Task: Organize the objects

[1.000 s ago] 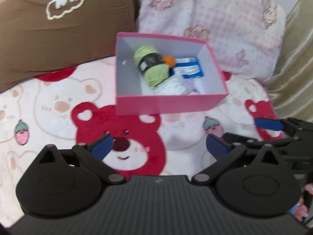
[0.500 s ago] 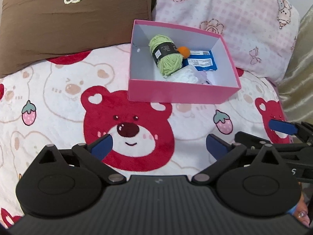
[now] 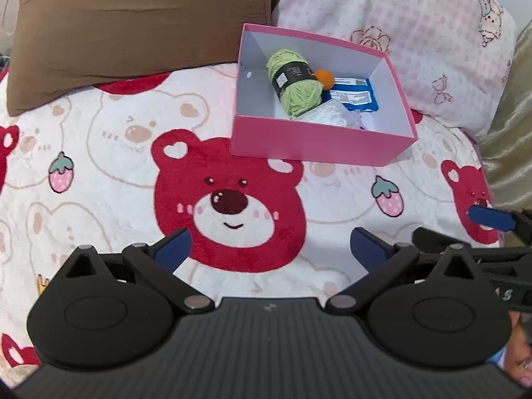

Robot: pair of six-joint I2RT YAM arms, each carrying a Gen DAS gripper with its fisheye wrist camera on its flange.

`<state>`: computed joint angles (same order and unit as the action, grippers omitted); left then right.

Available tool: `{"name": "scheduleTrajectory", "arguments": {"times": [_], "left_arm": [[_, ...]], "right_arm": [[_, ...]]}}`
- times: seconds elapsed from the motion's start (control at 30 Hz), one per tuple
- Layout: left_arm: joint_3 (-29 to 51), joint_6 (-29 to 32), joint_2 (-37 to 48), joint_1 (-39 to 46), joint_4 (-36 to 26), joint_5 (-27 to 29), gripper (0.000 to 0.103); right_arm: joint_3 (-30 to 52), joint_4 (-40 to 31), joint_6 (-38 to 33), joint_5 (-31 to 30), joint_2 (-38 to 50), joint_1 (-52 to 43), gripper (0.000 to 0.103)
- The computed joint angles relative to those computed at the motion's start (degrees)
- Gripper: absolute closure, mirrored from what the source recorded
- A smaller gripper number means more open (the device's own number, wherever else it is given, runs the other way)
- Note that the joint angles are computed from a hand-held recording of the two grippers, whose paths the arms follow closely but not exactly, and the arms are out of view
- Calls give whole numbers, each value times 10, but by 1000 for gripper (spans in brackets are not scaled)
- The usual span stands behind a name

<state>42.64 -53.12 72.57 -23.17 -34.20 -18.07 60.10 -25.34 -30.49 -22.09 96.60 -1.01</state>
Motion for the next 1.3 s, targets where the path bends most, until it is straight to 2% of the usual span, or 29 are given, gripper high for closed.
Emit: {"name": "scheduleTrajectory", "arguments": {"times": [0.37,0.87,1.3], "left_arm": [[38,-13,35,-29,-61,-28,0],[53,-51,39,-58,-89,-43,0],[59,-46,52,-44,-100,-32,0]], "right_arm": [[10,6,-2,-6,12,-21,9],[-3,12,-42,-8,8,-45,9],[9,1,-47,-13,12,-57,9]]}}
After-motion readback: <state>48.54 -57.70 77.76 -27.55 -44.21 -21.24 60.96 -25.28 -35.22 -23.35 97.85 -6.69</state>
